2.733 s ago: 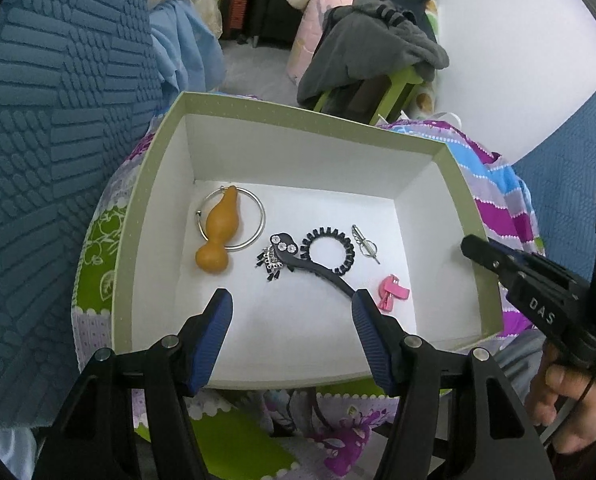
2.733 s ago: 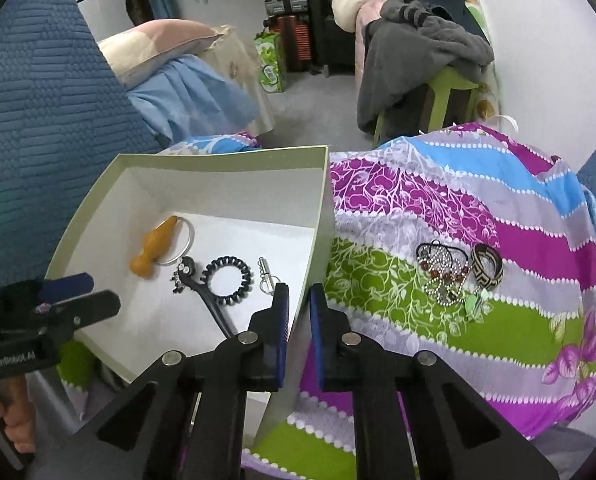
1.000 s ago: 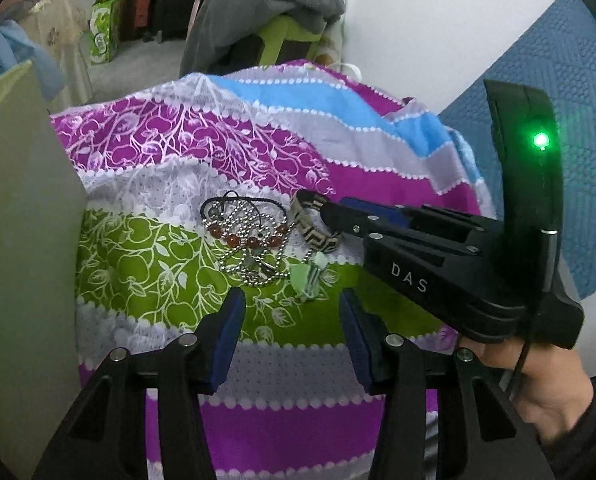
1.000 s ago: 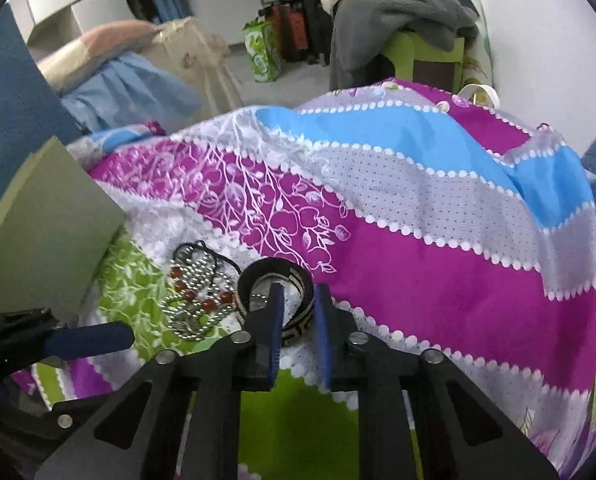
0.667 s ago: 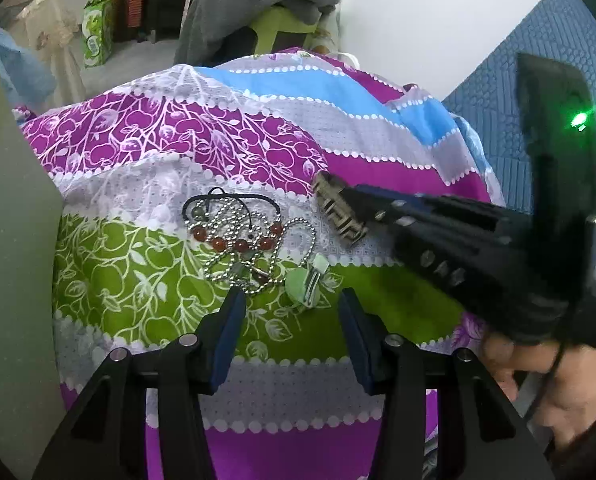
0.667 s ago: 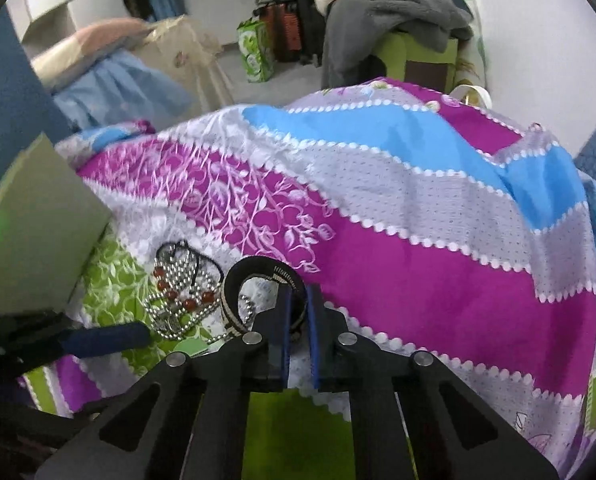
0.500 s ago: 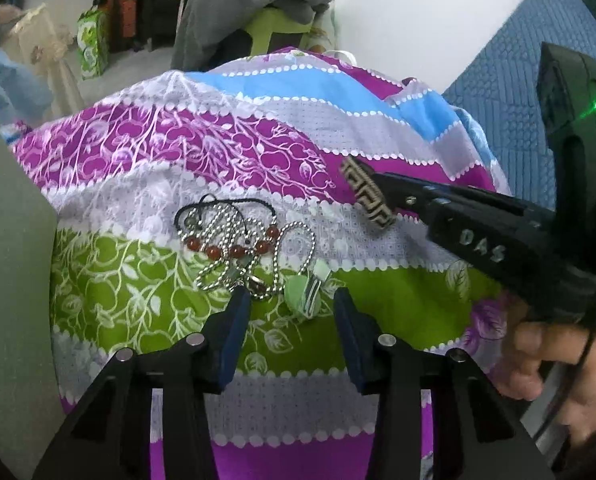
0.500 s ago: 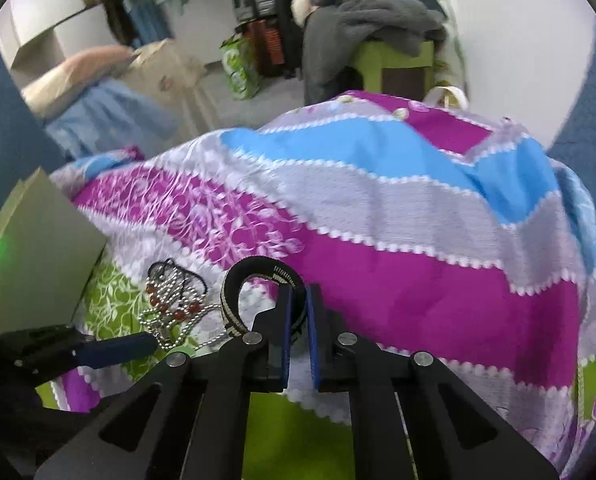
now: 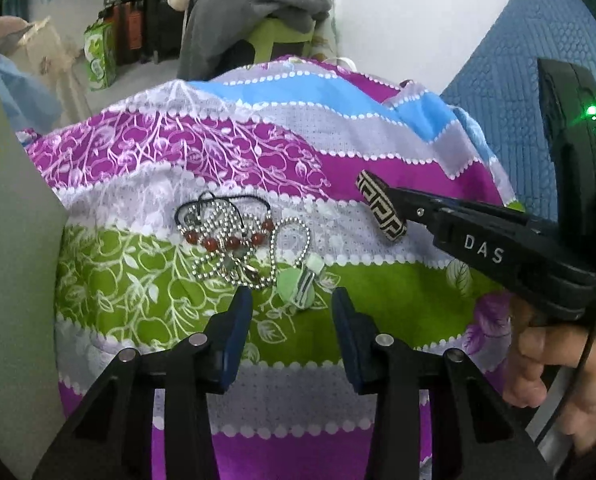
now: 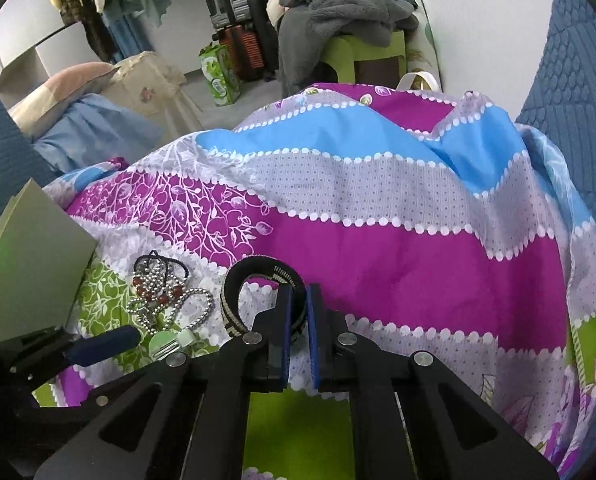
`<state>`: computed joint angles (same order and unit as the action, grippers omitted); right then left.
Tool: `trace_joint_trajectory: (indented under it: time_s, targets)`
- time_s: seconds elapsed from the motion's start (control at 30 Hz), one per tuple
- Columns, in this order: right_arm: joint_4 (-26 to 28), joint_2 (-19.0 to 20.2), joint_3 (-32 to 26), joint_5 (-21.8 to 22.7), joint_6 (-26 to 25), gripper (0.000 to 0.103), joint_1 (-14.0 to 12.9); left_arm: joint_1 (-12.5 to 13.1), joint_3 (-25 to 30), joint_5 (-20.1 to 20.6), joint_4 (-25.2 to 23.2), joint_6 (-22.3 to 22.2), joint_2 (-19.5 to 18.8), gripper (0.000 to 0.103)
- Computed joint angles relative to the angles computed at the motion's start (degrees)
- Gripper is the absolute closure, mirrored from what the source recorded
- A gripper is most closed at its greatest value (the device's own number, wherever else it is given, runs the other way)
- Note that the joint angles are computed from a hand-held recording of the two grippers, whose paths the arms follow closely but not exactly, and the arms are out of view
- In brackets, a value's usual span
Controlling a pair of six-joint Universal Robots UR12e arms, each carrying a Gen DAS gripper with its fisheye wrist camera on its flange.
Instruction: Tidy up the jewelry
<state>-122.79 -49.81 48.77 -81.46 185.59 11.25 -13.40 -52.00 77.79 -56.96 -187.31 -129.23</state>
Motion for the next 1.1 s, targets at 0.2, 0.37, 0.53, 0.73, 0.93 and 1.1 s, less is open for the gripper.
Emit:
trace_joint_trajectory:
  time_s: [0.2,0.37,0.53,0.73,0.93,1.1]
  targets:
    - [-0.7,-0.4,0.8,0.3,1.3,0.098,-0.2,-1.3,2.8,4.9,-1.3,2.1,-1.7,0.068]
    - [-0.9,-0.9,1.1,-1.7,1.0,0.098,-0.2,-2.6,5.0,10.5,-2.8,6.8,-2.9,0.084]
    - [-1.0,-2.3,2.7,-2.8,3.4,0.098,-0.1,-1.7,3.9,6.3,-3.0,4.9,-2.1,0.085]
    - [-0.4,-4.2,5.2,-5.1,4.5,0.098,0.9,-0.7,0.4,3.0,-1.0,2.5,0.6,0.091]
    - [-1.3,-5.9,7.2,-5.4,6.4,0.098,2.2,0.1,-4.9,1.6,2.4,2.1,4.3,0.091]
    - [-1.9,-7.3,8.7,-8.5,6.6,0.098,4.0,1.1,-8.2,0.2,3.2,2.7,7.1,0.091]
